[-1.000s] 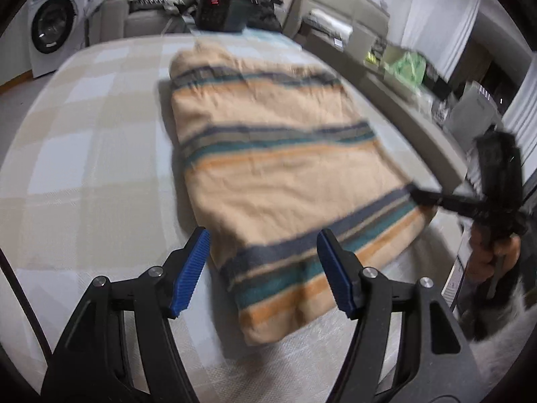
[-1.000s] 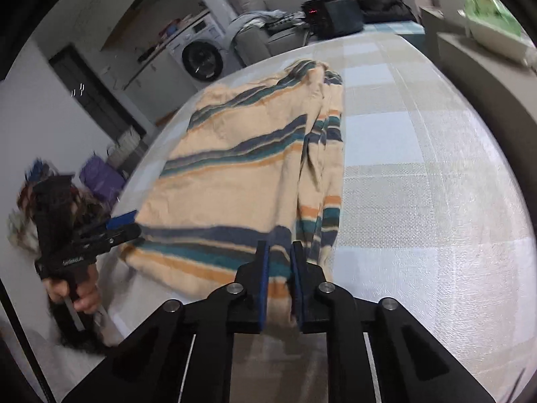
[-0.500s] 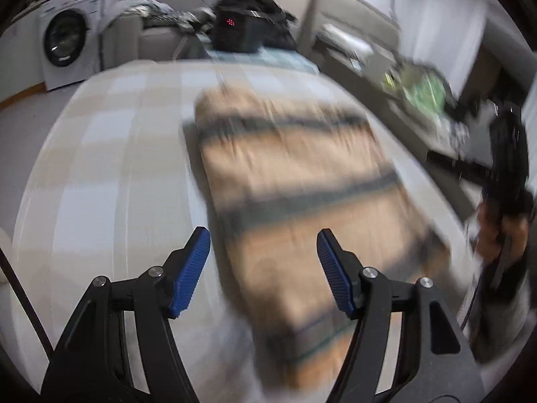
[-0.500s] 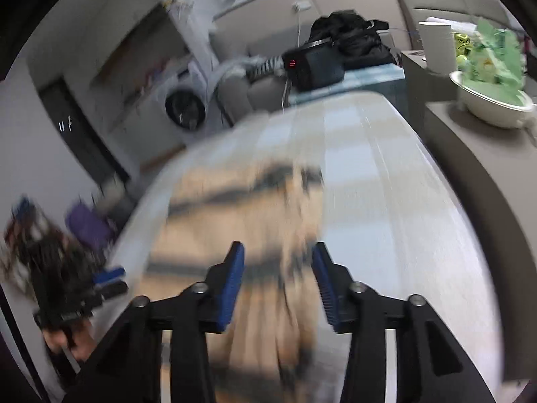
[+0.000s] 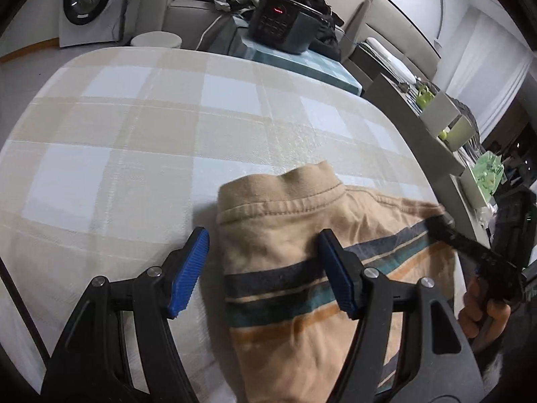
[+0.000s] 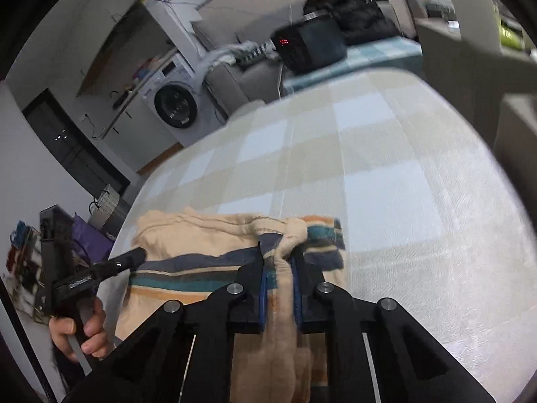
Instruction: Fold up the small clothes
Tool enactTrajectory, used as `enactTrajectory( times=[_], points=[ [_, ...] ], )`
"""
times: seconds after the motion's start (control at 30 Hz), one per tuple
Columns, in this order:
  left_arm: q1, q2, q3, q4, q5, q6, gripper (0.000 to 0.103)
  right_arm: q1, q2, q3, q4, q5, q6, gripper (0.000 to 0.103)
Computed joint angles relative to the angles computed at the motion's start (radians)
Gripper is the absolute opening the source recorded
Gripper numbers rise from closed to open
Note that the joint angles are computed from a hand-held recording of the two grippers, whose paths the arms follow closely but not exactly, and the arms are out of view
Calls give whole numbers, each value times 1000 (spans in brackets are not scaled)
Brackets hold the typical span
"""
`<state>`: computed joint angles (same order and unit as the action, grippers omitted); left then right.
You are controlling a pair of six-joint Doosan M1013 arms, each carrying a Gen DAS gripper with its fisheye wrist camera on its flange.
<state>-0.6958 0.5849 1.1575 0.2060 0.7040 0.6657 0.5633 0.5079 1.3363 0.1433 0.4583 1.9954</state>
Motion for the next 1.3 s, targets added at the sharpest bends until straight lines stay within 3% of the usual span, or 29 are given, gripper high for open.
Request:
enactTrajectory(
  times=[0.1,0.2,0.3,0.37,0.57,0.6,0.67,0.73,0.83,1.0,1.07,1.17,1.3],
  points=[
    [2,19,-14,12,8,0,65,3,13,-16,-157,67,173,13],
    [2,21,-16,20,13,-5,65,-9,3,1,-77,52,119,25],
    [-6,-9,12,35,23,-51,65,-10,-41,51,-70,15,133,30],
    [-29,-52,60,94,9,-92,65,-3,-76,88,-85,-1,125,30],
    [-131,-148,193,182,-42,-54,64,50,-149,174,-45,-19,-13,35],
    [-144,-158,213,175,-52,-36,62,61,-154,179,-46,-10,-24,35],
    [-173,-170,244,188,-50,0,43,84,-157,182,-57,12,-57,35],
    [-201,-167,246,188,45,46,36,100,-160,190,-70,22,-76,35],
    [-231,-201,298,232,53,-15,36,115,-173,214,-128,49,-14,36],
    [-236,-245,338,83,63,67,36,111,-200,268,-187,58,91,42],
    [-223,-266,358,34,21,62,37,96,-214,294,-158,42,109,45],
    [-198,-286,390,47,-67,-54,44,68,-219,313,-20,16,37,47],
    [-150,-267,389,64,-150,-221,44,47,-194,295,92,0,-44,47]
  ],
)
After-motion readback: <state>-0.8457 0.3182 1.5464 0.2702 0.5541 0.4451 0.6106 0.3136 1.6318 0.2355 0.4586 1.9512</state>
